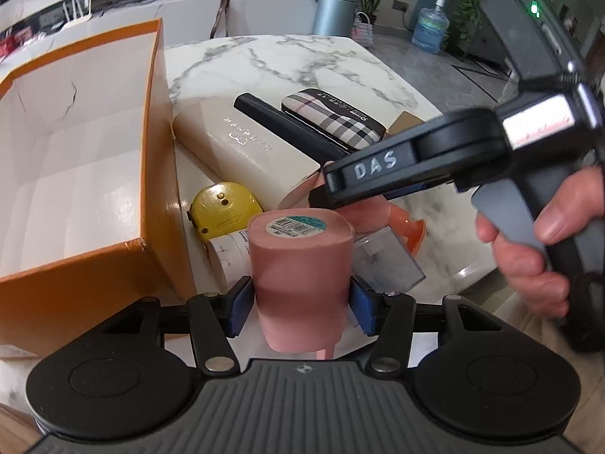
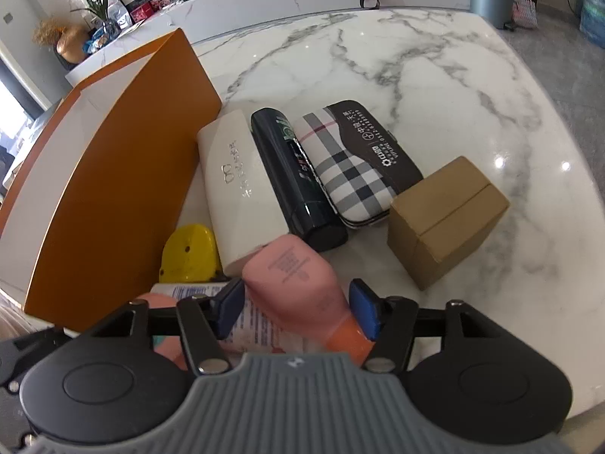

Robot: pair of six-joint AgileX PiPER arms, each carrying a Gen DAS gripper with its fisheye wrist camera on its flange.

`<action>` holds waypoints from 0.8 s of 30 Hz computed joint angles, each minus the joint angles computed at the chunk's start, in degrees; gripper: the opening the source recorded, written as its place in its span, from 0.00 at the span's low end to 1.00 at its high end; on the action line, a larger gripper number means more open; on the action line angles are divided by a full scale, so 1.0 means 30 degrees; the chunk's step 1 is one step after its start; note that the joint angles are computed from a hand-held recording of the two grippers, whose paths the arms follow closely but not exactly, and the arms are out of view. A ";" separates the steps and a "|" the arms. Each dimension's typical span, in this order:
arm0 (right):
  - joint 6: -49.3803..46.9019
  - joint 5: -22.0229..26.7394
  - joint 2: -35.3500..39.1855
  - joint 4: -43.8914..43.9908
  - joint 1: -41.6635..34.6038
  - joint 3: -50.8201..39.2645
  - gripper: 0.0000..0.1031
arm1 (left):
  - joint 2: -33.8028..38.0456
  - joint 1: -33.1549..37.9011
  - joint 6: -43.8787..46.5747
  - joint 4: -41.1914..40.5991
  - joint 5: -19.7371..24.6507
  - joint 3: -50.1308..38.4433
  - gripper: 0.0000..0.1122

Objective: Organize rigid objects
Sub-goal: 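Grasp the pink tape roll with the left tool while the right tool grasps the pink pump bottle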

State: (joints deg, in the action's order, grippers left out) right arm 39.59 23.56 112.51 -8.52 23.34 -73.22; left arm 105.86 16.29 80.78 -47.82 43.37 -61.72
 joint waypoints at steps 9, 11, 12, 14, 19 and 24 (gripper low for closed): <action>0.2904 -0.0076 -0.0375 -0.3547 0.0758 0.0392 0.58 | -0.0200 0.0217 -0.0426 0.0088 0.0144 -0.0067 0.55; 0.5332 -0.0381 -0.0836 -0.6395 0.1300 0.0905 0.57 | -0.0597 0.0523 0.0121 -0.0400 0.0373 0.0152 0.55; 0.6471 -0.0549 -0.1018 -0.7697 0.1464 0.1149 0.56 | -0.0825 0.0731 0.0508 -0.0716 0.0529 0.0296 0.55; 0.9625 -0.0818 -0.1544 -1.1082 0.1914 0.1820 0.56 | -0.1305 0.1144 0.1058 -0.1260 0.0924 0.0510 0.55; 1.5095 -0.0162 -0.2461 -1.6444 0.2628 0.2626 0.56 | -0.2582 0.2664 0.2037 -0.2313 0.2644 0.0728 0.55; 1.7089 0.0846 -0.3905 -1.8204 0.3877 0.2859 0.56 | -0.3564 0.4654 0.1982 -0.2909 0.5374 -0.0064 0.55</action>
